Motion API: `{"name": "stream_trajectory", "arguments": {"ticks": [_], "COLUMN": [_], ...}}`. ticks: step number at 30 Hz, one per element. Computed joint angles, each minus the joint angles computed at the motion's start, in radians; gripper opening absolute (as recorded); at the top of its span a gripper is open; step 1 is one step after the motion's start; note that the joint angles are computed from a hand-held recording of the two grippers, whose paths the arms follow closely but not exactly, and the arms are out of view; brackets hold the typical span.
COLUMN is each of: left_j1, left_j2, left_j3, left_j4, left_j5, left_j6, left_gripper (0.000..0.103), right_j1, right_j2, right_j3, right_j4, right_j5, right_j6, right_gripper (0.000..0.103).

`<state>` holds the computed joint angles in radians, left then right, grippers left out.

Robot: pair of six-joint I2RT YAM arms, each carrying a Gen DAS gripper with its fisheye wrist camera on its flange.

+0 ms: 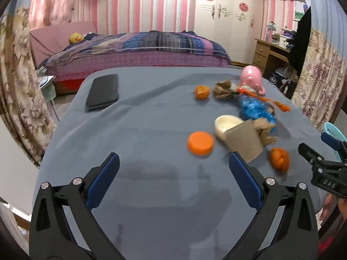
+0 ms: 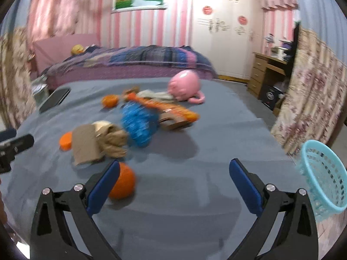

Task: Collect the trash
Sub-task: 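Grasp the orange bottle cap with the left tool while the right tool grasps the orange peel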

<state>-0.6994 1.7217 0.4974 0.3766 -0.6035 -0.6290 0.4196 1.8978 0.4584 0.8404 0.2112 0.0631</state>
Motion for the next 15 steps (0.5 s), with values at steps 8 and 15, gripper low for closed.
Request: {"name": "stream_trajectory", "arguments": {"ticks": [8, 15], "left_j1": [0.04, 0.039], "left_j2": [0.0, 0.043], "left_j3": [-0.09, -0.069], "left_j4": [0.076, 0.085], "left_j5": [0.022, 0.034], "left_j6": [-0.024, -0.034], "left_gripper": [0.098, 0.098], "right_j1": [0.08, 0.043], "right_j2": [0.111, 0.123], "right_j3": [0.071, 0.114], "right_j4": [-0.024, -0.086], "right_j5": [-0.006, -0.134], "right_j6": [-0.011, -0.037], "right_gripper": [0.093, 0.044]}}
